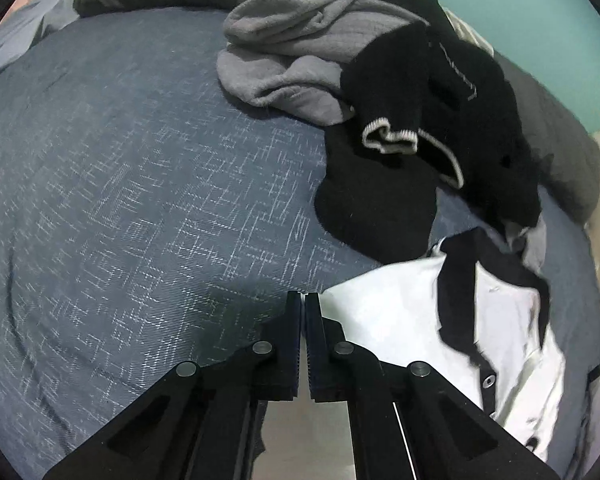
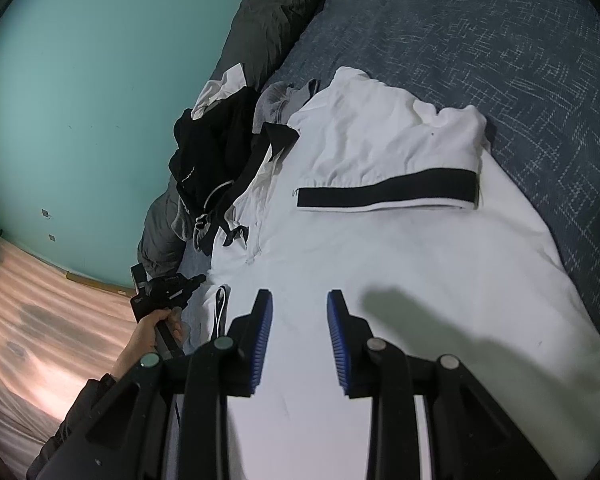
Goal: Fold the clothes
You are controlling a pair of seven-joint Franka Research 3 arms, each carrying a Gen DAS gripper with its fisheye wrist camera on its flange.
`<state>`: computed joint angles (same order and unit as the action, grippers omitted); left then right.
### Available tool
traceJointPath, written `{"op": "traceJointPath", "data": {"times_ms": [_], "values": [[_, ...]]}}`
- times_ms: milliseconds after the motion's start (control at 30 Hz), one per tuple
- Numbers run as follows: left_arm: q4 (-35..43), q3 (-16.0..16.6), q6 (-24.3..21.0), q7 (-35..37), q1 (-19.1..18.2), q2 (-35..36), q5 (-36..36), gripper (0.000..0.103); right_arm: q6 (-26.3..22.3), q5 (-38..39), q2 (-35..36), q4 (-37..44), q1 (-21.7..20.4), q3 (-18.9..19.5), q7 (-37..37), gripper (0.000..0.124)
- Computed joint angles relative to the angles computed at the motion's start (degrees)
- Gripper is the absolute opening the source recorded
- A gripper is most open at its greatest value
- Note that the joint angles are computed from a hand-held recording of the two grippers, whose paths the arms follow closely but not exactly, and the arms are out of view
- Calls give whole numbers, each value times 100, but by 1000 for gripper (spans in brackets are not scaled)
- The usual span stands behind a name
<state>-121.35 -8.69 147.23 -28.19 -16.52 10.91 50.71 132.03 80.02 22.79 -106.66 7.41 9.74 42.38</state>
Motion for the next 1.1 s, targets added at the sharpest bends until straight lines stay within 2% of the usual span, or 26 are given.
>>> {"op": "traceJointPath", "data": {"times_ms": [200, 333, 533, 833, 967, 1100], "values": [[-123, -29, 5, 149, 72, -315, 100, 3, -19, -8, 2, 7, -6, 5, 3, 28], [-306, -203, -106, 717, 80, -579, -100, 3, -15, 37, -18, 3, -14, 5, -20, 28], [-389, -303, 142, 1367, 85, -474, -508, 4, -14, 65, -61, -37, -7, -3, -48, 28], [-86, -123, 152, 1281, -11, -28, -484, 4, 0, 7, 10, 15, 8, -18, 29, 28], [-169, -53, 170, 970, -46, -198, -256, 5, 4, 21, 31, 52, -30, -10, 43, 28], [-401, -201, 152, 1093, -63, -525, -187, 12, -10, 75, -9, 23, -57, -4, 36, 28]]}}
